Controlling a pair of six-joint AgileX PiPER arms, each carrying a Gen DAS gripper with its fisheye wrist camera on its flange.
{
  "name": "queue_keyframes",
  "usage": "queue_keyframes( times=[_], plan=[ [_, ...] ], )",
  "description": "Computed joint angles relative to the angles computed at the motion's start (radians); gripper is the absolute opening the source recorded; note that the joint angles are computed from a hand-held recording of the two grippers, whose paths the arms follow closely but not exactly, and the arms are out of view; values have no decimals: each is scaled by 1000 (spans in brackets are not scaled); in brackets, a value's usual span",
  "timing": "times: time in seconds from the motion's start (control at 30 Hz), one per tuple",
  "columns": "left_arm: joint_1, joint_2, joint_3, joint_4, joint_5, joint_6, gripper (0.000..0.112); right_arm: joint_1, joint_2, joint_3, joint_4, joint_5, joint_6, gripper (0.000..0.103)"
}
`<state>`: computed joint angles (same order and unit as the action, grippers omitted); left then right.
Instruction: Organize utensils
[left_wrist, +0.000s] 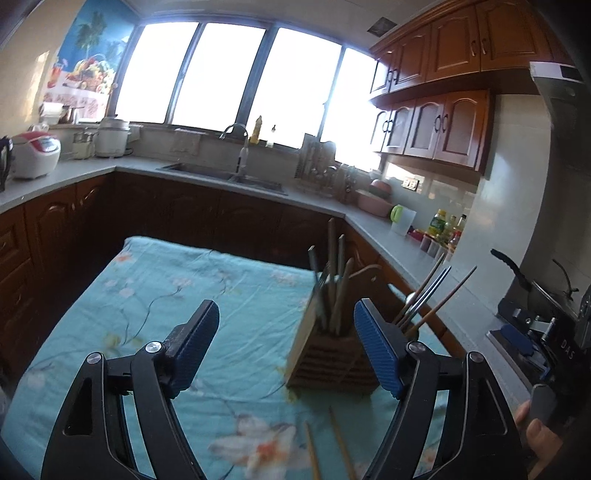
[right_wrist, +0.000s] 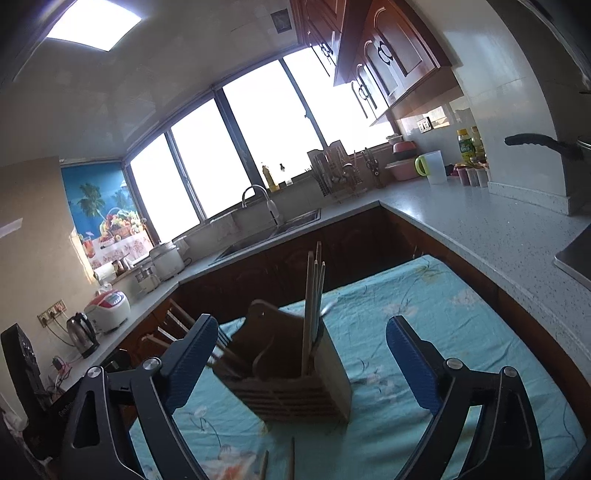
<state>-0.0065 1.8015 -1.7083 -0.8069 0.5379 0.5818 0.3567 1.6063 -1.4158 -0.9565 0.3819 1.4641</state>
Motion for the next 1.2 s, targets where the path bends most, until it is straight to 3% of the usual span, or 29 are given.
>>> queue_keyframes(
  times=[0.2, 0.43, 0.63, 0.77, 0.87, 1.03, 1.2],
  plan=[
    [55, -112, 227, -109, -15, 133, 78, 61, -78, 130, -107, 18, 125, 94],
    [121, -235, 433, -220, 11, 291, 86, 180, -174, 291, -240, 116, 296, 98],
    [162, -328, 523, -244, 27, 346, 89, 284, -215, 330, -273, 216, 275, 98],
    [200, -406, 564, -350, 41, 452, 102, 348, -246, 282, -296, 309, 220, 102],
    [205, -467, 604, -418, 14, 534, 103, 414, -281, 276, -398, 379, 250, 103],
    [181, -545, 751, -623, -96, 788, 103, 533, -276, 350, -579, 528, 382, 103],
    [156, -570, 892, -886, -172, 1095, 103, 567, -220, 455, -641, 593, 535, 103]
  ],
)
